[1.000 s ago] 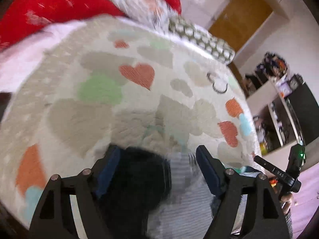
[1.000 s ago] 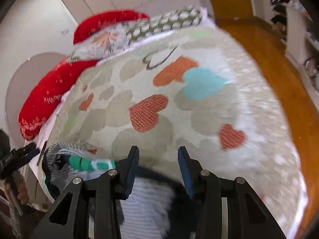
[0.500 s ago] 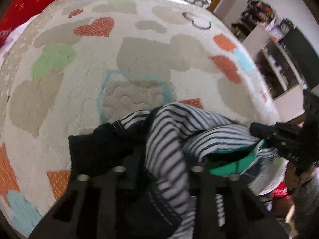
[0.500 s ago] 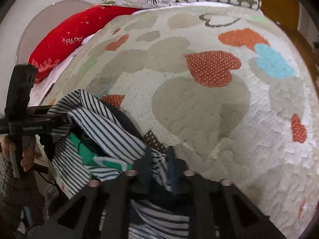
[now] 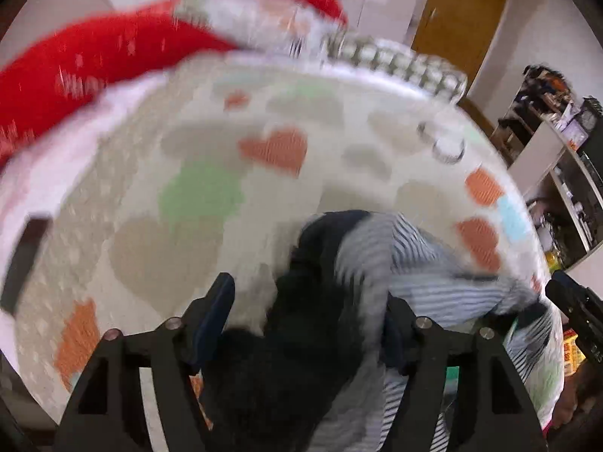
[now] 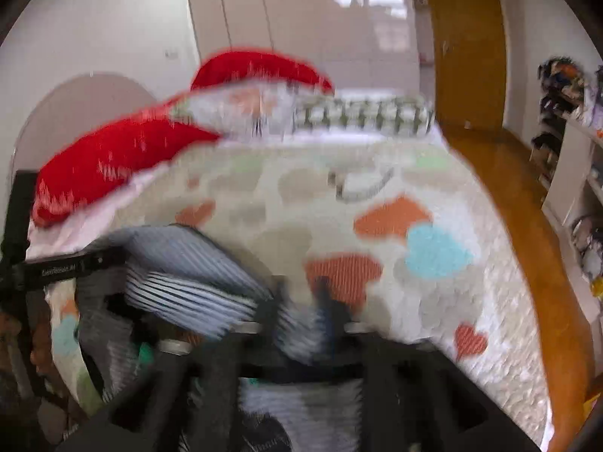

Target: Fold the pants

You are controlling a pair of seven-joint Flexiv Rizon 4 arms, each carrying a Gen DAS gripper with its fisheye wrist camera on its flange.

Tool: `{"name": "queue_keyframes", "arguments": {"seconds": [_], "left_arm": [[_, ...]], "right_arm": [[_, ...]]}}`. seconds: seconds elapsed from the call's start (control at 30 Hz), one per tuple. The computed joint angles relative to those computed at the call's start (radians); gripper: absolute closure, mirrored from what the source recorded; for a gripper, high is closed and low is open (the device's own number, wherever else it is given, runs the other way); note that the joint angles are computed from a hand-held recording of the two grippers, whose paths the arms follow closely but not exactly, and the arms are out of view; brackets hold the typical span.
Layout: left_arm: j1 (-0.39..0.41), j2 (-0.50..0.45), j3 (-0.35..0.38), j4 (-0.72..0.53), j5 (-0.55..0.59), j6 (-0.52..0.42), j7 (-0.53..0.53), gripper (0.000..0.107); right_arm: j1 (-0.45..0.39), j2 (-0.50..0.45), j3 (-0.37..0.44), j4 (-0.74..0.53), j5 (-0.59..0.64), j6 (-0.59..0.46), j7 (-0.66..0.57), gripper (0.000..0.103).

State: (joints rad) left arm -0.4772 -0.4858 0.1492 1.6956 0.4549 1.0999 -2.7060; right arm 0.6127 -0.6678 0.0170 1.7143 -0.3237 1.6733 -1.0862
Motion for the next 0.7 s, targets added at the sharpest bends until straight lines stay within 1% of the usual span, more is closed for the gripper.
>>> {"name": "queue_keyframes", "arguments": {"seconds": [0.03,0.07,0.1,0.17,0.2,0.23,0.3,0.33,0.37,0.4,0.43,0.5,0.53,0.6,0.67,0.7], "left_arm": [[0.022,0.005,-0.016,0.032,-0.024,0.040,0.006,0.040],[0.028,0.013,-0.016,0.062,-0.031,0.084,-0.007,0.040],[0.025,0.022,-0.006,0.081,-0.028,0.116,-0.019,0.040],[0.015,0.039,0.018,0.104,-0.018,0.162,-0.043,0.040],[0.020,0.041,0.018,0.111,-0.026,0.180,-0.041,0.040],[0.043,0.042,0.003,0.125,-0.051,0.209,-0.022,0.040],[0.108,0.023,-0.046,0.138,-0.141,0.262,0.048,0.040],[0.139,0.014,-0.072,0.148,-0.183,0.288,0.085,0.040],[0.183,-0.005,-0.113,0.147,-0.233,0.306,0.138,0.040],[0.200,-0.017,-0.127,0.140,-0.262,0.302,0.167,0.040],[0.220,-0.032,-0.145,0.131,-0.296,0.294,0.199,0.040],[0.308,-0.073,-0.246,0.122,-0.386,0.299,0.309,0.040],[0.327,-0.088,-0.271,0.115,-0.417,0.283,0.342,0.040],[0.332,-0.109,-0.291,0.101,-0.453,0.254,0.396,0.040],[0.342,-0.131,-0.336,0.097,-0.473,0.248,0.487,0.040],[0.320,-0.134,-0.319,0.089,-0.469,0.236,0.505,0.040]], "right_arm": [[-0.031,-0.014,0.047,-0.021,0.035,-0.056,-0.030,0.051],[-0.054,-0.022,0.061,-0.020,0.009,-0.059,0.006,0.051],[-0.055,-0.028,0.053,-0.017,0.017,-0.060,0.026,0.051],[-0.103,-0.041,0.102,-0.042,0.026,-0.100,0.016,0.051],[-0.116,-0.047,0.113,-0.053,0.029,-0.112,0.014,0.051],[-0.134,-0.063,0.130,-0.085,0.028,-0.136,0.007,0.051],[-0.184,-0.097,0.193,-0.151,0.033,-0.197,-0.030,0.051],[-0.194,-0.117,0.209,-0.194,0.041,-0.239,-0.040,0.051],[-0.200,-0.142,0.220,-0.241,0.049,-0.273,-0.047,0.051],[-0.212,-0.163,0.248,-0.283,0.073,-0.311,-0.086,0.051],[-0.238,-0.205,0.309,-0.358,0.072,-0.393,-0.135,0.051],[-0.247,-0.260,0.366,-0.464,0.093,-0.516,-0.216,0.051],[-0.247,-0.295,0.400,-0.526,0.096,-0.597,-0.263,0.051],[-0.218,-0.318,0.396,-0.570,0.109,-0.666,-0.309,0.051],[-0.160,-0.299,0.334,-0.529,0.079,-0.639,-0.326,0.052],[-0.136,-0.286,0.304,-0.501,0.070,-0.616,-0.331,0.063]]}}
